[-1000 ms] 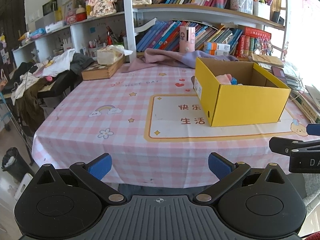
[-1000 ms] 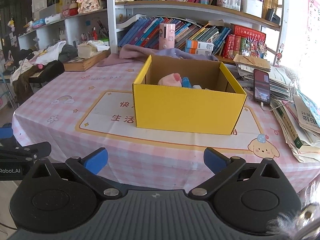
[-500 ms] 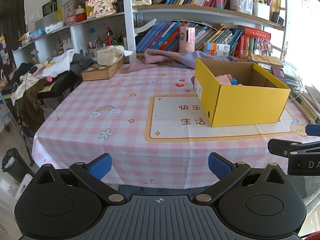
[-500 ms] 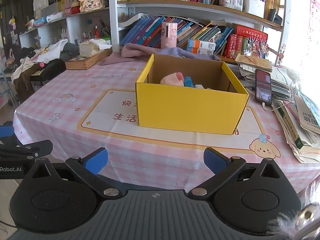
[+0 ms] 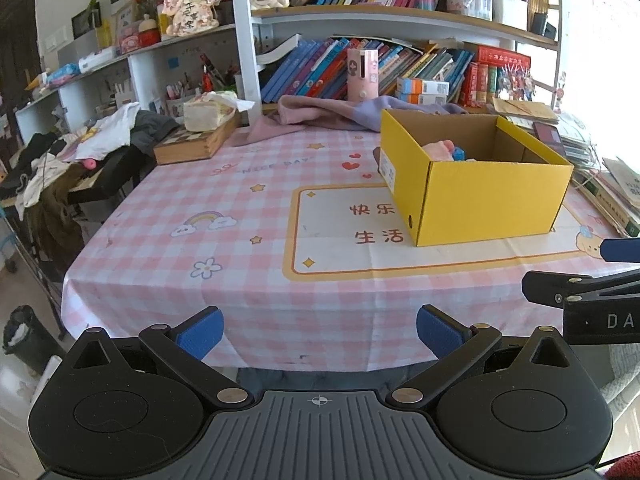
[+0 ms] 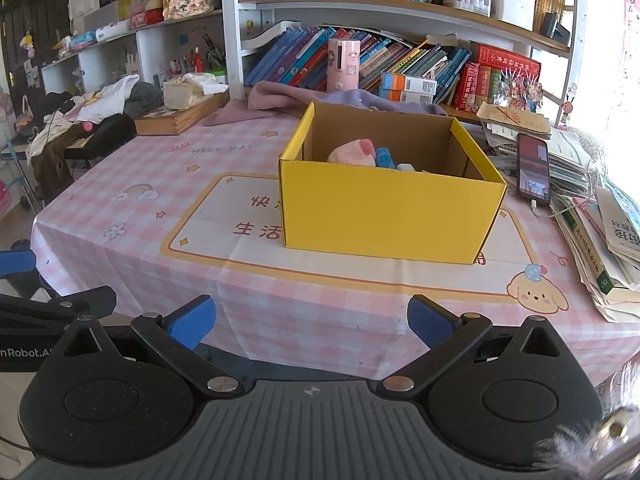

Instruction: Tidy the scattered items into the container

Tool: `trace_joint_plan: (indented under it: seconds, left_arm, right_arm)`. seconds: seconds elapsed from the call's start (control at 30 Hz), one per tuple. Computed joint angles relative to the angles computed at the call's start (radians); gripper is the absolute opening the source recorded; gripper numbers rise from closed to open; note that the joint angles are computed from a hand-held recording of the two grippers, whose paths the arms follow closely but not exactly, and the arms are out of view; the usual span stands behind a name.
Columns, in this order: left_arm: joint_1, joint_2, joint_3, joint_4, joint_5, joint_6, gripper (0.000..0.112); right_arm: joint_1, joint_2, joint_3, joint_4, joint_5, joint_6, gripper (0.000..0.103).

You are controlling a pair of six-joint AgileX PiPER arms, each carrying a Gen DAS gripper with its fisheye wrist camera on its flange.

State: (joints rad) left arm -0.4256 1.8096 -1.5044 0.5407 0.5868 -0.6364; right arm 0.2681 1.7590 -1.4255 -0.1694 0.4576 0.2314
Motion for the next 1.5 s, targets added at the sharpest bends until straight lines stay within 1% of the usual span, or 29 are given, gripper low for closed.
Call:
trace_joint_plan:
  seconds: [0.2,0.57,0.97,1.37,1.5]
  left_arm:
    - [0.013,0.005,-0.005,-0.043,0.004,0.031,0.103]
    - [0.007,0.003,-0.002,-0.034,0.007,0.024,0.103]
    - [0.011,0.002,0.007,-0.044,-0.003,0.038,0.103]
    - [0.008,0.010,-0.003,-0.050,0.014,0.042,0.103]
    - [0.010,0.008,0.002,-0.049,0.007,0.028,0.103]
  right_arm:
    - [0.004,0.004,-0.007,-0.001,0.008,0.005,0.103]
    - [0.011,0.019,-0.022,-0.014,0.026,0.023,0.103]
    - [0.018,0.027,-0.028,-0.007,0.043,0.010,0.103]
    - [0.016,0.037,-0.042,0.015,0.059,-0.016,0.103]
    - [0.014,0.042,-0.047,0.025,0.066,-0.028,0.103]
